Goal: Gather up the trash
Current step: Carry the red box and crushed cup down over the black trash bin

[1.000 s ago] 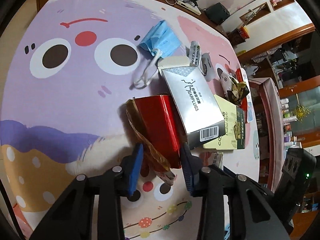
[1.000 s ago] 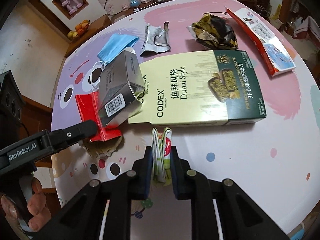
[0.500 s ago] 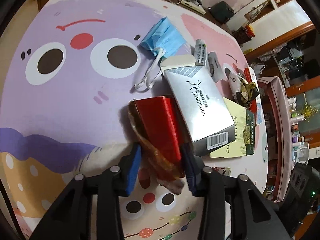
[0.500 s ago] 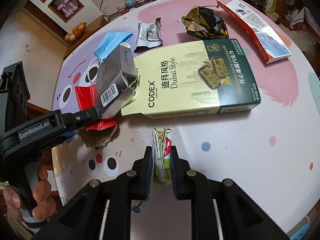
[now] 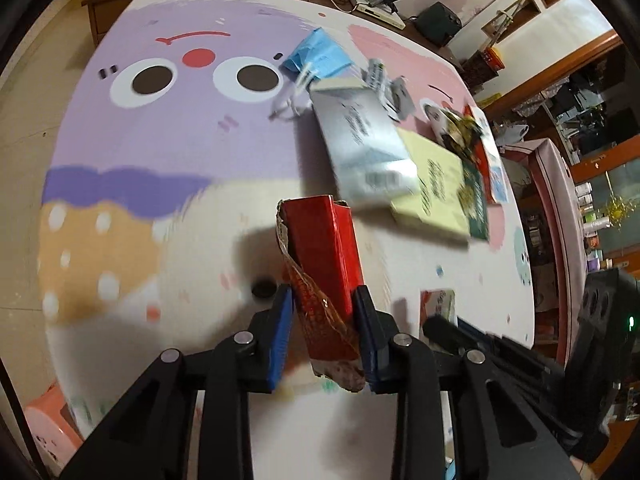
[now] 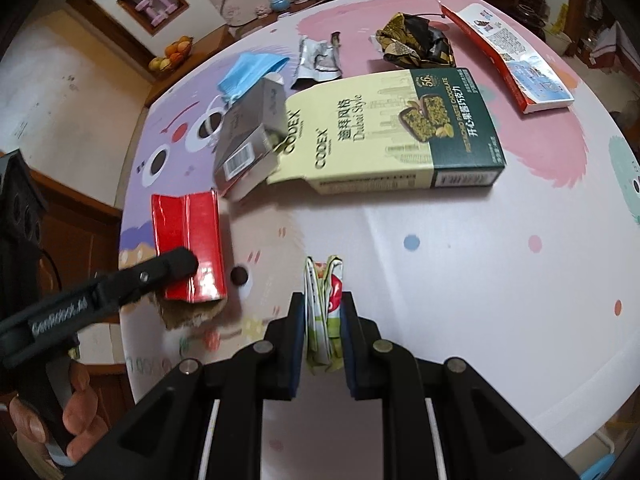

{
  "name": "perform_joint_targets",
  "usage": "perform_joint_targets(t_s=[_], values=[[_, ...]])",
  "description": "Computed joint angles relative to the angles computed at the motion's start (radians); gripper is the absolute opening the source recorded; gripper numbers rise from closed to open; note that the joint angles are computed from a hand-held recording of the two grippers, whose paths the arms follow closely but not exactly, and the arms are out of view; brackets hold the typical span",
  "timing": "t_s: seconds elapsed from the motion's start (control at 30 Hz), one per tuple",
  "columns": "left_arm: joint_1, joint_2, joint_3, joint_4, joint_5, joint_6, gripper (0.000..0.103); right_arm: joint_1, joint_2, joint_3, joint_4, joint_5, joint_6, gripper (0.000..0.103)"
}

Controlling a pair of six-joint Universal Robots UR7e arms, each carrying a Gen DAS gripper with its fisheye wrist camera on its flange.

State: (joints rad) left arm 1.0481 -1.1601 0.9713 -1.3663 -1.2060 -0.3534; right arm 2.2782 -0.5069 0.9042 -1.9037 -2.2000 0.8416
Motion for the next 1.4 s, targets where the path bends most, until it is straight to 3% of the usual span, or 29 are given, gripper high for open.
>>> perform_joint_targets(t_s=[0.23,0.5,0.67,0.83,1.03,1.4], values=[[-0.13,-0.19,0.233,-0.046,0.055,-0.142,0.029,0.035,-0.121,0.189,-0.108,0.058,-0.096,0.016],[-0.36,-0.405,0.495,-0.064,0.16,-0.457,0.029,0.087,-0.293,0.42,-0.197,0.143,-0.229,0.016],[-0.473,-0.485,0.588,0.001,0.171,-0.636,0.029,0.12,-0.391,0.54,-0.205,0.177,-0.267,0.016],[-0.563,-0.534,0.648,0.087,0.138,-0.771,0.029,0.141,-0.473,0.656,-0.216,0.222,-0.233,0.016],[-0.628,-0.573,0.706,0.149,0.102,-0.823,0.029,0.157,-0.543,0.777,-0.247,0.241,-0.177,0.016],[-0.613,-0.623,0.857,0.1,0.036,-0.777,0.029,0.129,-0.591,0.947,-0.31,0.273,-0.035,0.016]])
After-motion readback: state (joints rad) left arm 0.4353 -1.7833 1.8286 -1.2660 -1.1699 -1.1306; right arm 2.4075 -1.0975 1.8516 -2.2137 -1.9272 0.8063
